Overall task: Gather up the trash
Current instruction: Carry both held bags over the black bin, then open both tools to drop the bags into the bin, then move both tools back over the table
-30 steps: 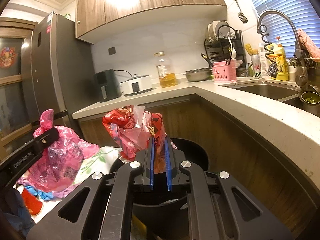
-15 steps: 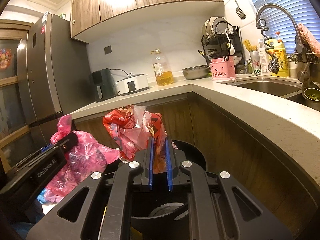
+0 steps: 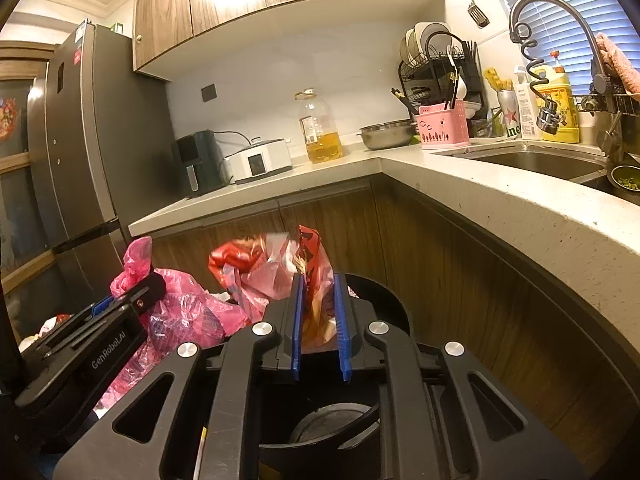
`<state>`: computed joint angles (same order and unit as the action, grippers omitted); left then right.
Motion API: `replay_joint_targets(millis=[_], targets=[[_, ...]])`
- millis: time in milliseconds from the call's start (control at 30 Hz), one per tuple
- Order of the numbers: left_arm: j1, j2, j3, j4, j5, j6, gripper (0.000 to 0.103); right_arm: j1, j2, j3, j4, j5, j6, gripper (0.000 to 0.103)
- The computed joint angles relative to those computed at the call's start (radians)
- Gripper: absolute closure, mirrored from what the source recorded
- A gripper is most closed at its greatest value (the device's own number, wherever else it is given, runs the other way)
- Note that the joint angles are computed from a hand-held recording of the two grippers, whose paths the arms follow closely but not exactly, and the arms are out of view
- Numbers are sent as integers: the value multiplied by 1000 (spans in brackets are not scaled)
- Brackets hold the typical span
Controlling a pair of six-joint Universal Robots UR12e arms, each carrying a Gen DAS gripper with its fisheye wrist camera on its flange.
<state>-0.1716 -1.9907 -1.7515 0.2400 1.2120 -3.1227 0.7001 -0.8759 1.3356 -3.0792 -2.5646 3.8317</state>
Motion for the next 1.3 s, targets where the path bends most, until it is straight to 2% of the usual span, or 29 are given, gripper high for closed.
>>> replay_joint_targets(millis=[167,233,267,367,467,700,933,1167,1300], targets=[[-5,-6,7,-14,0,13,76,-3,0,2,-6,1,0,85],[-6,-8,9,-25,-7,19,74,-4,-1,4,1,1,11,80],[-7,-10,10,-29,-7,26,71,-5,-1,5,6,1,17,79],[-8,-13,9,-34,-8,40,53,-6,-6,10,16,0,33,76],[-7,-12,4,-20,10,36,38,-5,-10,17,19,-4,45,66],[6,5,-20,-1,38,19,22,1,-17,25,39,4,64,51],[28,47,-81,34,64,21,14,19,-17,17,41,9,44,34],[59,107,-153,37,91,9,9,41,-19,7,53,22,32,27],[71,139,-190,40,138,5,8,58,-16,-3,68,26,30,25]])
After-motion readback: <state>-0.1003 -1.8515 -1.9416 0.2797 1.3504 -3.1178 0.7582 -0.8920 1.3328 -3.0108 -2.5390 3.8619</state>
